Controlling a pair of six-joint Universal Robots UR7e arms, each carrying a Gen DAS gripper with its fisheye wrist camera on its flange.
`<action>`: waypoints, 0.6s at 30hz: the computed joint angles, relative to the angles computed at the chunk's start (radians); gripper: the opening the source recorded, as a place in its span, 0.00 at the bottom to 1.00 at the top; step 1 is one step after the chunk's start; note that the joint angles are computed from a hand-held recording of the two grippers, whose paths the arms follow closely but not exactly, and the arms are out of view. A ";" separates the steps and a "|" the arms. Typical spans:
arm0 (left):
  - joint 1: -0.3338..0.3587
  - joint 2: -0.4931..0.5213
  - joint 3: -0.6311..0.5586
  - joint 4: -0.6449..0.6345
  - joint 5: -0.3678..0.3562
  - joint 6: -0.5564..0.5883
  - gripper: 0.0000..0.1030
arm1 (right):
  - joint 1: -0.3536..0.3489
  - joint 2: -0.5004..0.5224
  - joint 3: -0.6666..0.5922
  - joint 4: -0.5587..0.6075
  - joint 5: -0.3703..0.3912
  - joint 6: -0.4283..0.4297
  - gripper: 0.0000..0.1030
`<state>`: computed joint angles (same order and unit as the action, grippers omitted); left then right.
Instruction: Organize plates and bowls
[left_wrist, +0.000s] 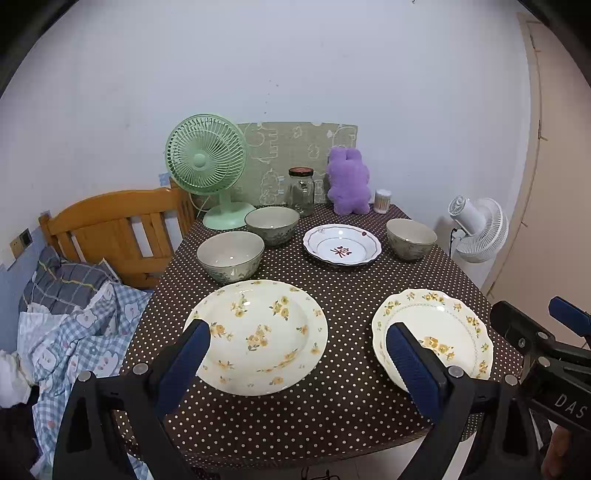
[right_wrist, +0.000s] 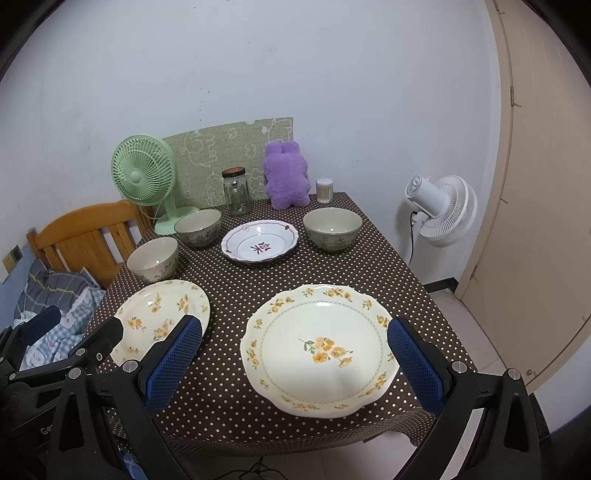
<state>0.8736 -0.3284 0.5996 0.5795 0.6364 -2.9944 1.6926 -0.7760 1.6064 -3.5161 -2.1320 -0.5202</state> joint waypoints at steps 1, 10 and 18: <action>0.000 0.001 -0.003 0.001 0.001 0.001 0.94 | 0.001 0.000 -0.001 0.000 0.000 0.000 0.99; 0.001 0.005 -0.012 0.004 0.001 0.004 0.93 | 0.001 0.002 -0.006 0.009 -0.006 0.001 0.99; 0.007 0.015 -0.037 0.026 0.026 0.005 0.90 | 0.002 0.001 -0.006 0.011 -0.004 0.005 0.98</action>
<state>0.8808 -0.3135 0.5621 0.6060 0.6628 -2.9891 1.6942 -0.7749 1.6004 -3.5054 -2.1364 -0.5156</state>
